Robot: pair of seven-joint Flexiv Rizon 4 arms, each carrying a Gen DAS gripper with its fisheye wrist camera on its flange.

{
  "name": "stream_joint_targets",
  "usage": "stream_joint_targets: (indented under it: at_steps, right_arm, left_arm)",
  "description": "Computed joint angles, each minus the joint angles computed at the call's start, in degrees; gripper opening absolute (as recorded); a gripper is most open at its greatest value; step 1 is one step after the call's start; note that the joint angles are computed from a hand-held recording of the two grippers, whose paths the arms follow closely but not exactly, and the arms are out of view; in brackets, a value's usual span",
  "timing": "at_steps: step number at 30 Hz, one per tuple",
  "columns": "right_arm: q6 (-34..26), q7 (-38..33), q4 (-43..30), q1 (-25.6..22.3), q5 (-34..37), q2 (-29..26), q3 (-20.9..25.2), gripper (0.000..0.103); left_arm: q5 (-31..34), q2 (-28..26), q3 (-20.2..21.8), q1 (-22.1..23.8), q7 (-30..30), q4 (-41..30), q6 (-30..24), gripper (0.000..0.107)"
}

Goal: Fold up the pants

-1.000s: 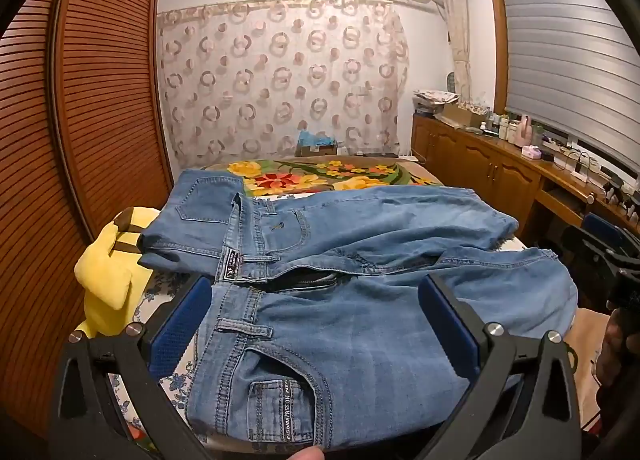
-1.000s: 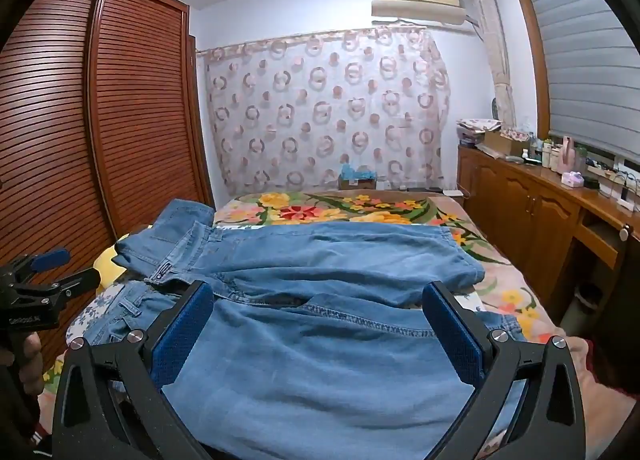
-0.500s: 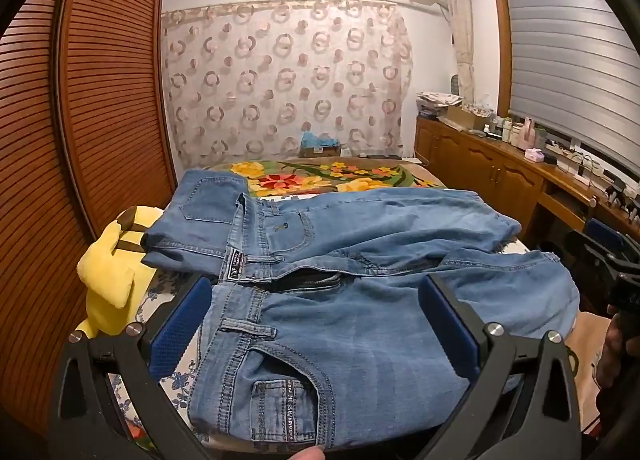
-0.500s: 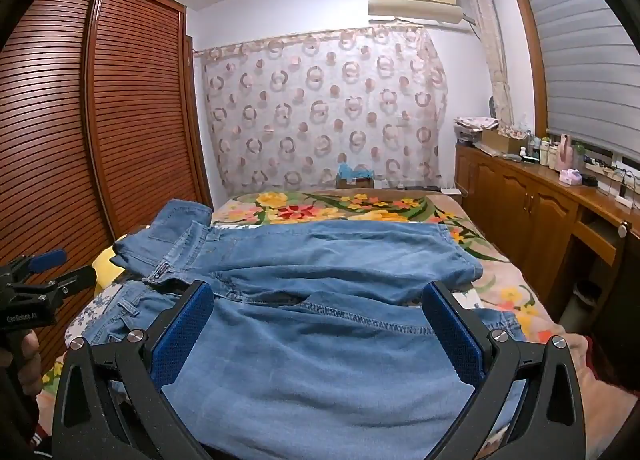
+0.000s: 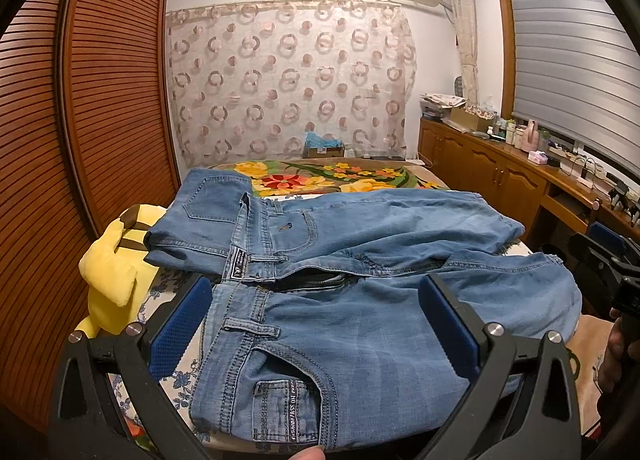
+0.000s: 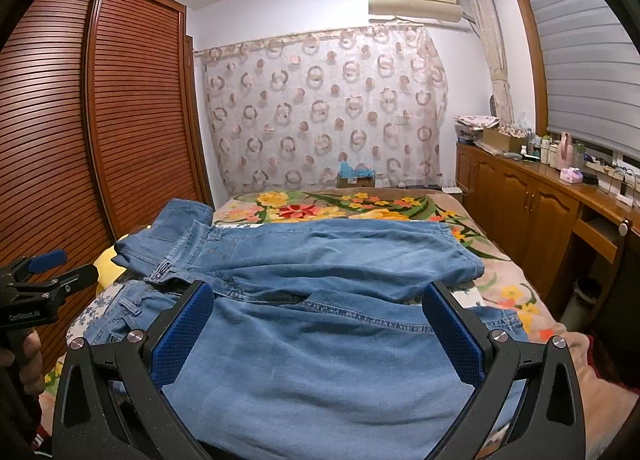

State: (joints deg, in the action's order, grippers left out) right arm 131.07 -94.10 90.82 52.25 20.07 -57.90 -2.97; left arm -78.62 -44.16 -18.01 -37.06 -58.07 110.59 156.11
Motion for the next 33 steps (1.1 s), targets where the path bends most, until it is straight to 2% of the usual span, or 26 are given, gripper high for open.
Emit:
stream_joint_targets:
  at_steps: [33]
  right_arm:
    - [0.04,-0.31,-0.33,0.21,0.32,-0.03,0.11,0.103]
  left_arm:
    - [0.57,0.08,0.21,0.06,-0.74,0.43,0.06,0.103]
